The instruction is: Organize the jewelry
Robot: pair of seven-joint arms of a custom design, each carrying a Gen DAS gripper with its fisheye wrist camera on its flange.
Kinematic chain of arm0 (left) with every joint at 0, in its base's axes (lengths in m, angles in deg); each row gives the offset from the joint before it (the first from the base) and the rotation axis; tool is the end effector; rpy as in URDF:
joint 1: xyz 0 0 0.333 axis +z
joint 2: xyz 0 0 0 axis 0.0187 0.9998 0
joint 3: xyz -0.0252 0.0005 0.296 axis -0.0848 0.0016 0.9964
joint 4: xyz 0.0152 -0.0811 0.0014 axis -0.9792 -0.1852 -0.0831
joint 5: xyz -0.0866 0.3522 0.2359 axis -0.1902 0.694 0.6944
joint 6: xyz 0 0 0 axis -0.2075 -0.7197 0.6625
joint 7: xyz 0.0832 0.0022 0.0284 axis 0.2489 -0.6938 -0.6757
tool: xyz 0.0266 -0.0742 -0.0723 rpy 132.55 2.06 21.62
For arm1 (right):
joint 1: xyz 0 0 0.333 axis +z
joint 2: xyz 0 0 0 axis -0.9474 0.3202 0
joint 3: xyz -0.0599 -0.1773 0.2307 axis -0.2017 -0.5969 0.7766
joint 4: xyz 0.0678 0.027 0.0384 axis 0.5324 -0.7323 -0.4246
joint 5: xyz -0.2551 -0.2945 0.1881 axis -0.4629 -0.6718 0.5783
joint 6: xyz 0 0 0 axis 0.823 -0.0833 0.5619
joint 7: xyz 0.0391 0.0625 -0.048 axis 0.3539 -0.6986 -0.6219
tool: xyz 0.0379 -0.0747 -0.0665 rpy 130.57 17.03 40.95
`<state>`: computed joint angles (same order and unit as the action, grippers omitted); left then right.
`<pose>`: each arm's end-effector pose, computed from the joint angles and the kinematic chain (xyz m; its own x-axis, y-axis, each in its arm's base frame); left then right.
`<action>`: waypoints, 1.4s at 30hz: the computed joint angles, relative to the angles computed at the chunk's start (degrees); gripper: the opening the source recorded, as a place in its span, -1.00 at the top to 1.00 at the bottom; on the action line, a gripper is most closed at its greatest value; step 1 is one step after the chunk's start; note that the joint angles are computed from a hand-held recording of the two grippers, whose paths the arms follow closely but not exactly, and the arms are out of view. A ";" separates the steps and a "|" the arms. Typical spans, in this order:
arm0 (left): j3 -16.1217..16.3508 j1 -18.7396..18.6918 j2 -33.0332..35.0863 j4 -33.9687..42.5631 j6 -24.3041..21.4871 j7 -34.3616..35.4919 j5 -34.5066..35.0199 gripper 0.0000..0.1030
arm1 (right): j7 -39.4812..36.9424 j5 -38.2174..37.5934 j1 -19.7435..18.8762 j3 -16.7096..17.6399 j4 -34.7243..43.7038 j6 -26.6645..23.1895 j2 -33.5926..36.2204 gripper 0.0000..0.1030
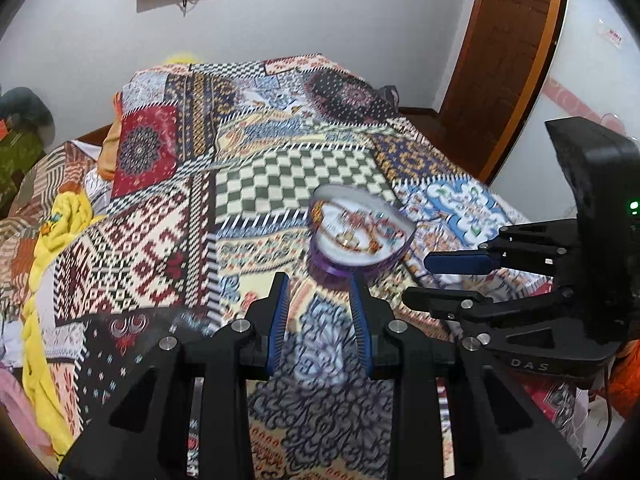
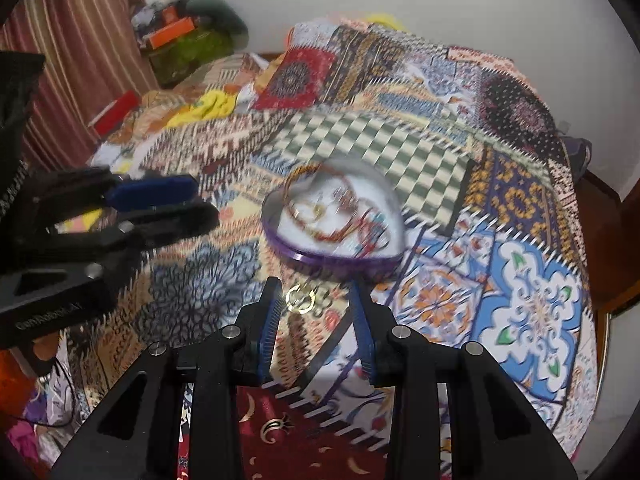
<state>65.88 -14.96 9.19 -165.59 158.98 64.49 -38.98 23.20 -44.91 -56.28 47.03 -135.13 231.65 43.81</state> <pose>0.5402 -0.3237 0.4091 -0.1068 -0.9864 0.1248 -0.7622 0.0006 -0.6474 0.6026 0.2097 0.4151 0.7003 -0.7081 -0.0903 -0.6358 -0.5613 -0.5298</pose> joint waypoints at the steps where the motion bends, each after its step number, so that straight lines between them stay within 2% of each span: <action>1: -0.01 0.09 -0.27 -0.58 -0.09 0.28 -0.43 0.43 | 0.64 -1.02 0.20 0.02 0.20 -0.27 0.45 0.39; 7: -0.18 0.59 -0.60 -2.36 0.39 1.70 -2.85 0.43 | 3.69 -6.85 1.24 0.23 0.73 0.05 1.89 0.40; 11: -0.20 0.47 -0.01 -2.33 0.44 2.26 -3.02 0.43 | 6.34 -10.34 1.66 0.08 2.10 -1.43 3.40 0.40; 14: -0.25 0.23 0.51 -1.92 0.57 2.82 -3.05 0.43 | 6.23 -10.59 1.57 0.25 1.75 -1.22 3.35 0.40; 17: -0.27 -0.01 1.03 -1.45 0.84 3.49 -3.31 0.43 | 5.50 -9.57 1.21 0.37 2.17 -1.91 3.54 0.41; 20: -0.37 -0.18 1.43 -1.07 0.91 4.38 -4.27 0.43 | 4.48 -8.48 1.03 0.54 2.36 -2.55 3.63 0.68; 25: -0.78 -0.41 1.83 -0.61 0.95 6.39 -6.87 0.43 | 4.00 -7.36 0.92 0.58 2.44 -2.55 3.54 0.68; 33: -1.67 -1.27 5.34 3.42 -0.92 12.69 -11.48 0.43 | 0.72 -1.59 -0.13 0.06 -1.30 0.82 -0.58 0.68; 42: -0.77 -3.33 11.77 10.50 -4.14 14.93 -11.23 0.43 | -1.93 2.67 -1.69 -1.35 -2.67 1.50 -2.31 0.68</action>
<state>65.11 -18.29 20.96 -155.09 154.84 79.43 -50.21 21.27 -42.25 -57.98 45.68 -137.79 233.15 41.50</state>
